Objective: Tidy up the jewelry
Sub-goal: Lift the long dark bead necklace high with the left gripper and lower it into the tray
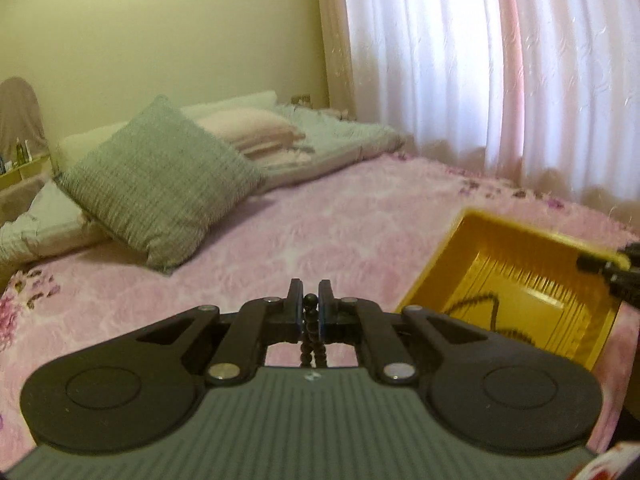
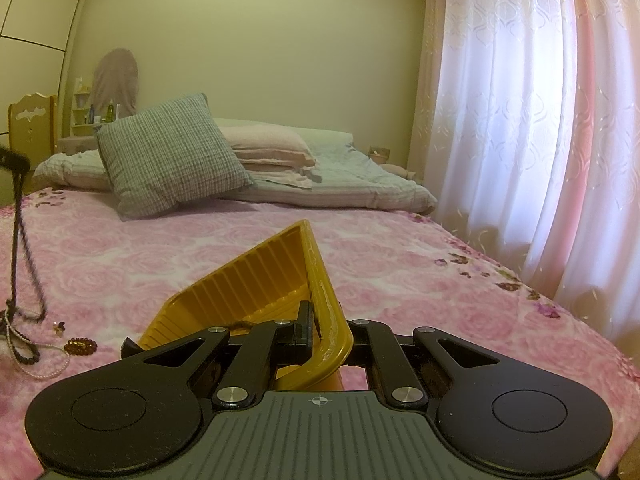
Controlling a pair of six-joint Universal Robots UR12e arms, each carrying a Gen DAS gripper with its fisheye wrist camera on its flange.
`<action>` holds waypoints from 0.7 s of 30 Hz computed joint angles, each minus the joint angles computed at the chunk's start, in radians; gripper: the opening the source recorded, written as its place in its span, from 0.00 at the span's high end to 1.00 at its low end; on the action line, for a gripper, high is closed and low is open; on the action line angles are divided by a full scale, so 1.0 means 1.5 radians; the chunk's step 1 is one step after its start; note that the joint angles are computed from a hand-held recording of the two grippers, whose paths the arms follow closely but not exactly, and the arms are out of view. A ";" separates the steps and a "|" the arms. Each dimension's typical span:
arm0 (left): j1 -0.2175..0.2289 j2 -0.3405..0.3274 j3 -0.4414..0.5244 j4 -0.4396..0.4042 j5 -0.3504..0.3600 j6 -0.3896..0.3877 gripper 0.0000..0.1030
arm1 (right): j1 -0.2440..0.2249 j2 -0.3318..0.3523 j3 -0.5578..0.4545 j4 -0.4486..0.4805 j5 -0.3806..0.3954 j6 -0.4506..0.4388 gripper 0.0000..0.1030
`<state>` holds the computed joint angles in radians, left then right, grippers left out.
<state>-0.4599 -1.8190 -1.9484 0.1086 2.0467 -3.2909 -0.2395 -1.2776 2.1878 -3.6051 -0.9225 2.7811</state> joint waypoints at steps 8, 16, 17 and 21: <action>-0.009 -0.012 0.039 0.035 0.011 0.043 0.94 | 0.001 0.000 0.000 0.000 0.000 0.000 0.93; -0.017 -0.020 0.079 0.052 0.012 0.097 0.94 | 0.001 -0.001 0.001 -0.001 -0.001 0.001 0.93; -0.018 -0.020 0.083 0.053 0.013 0.103 0.94 | 0.002 -0.001 0.001 -0.001 -0.001 0.001 0.93; -0.021 -0.020 0.101 0.054 0.014 0.131 0.94 | 0.003 -0.003 0.001 0.000 -0.003 0.002 0.93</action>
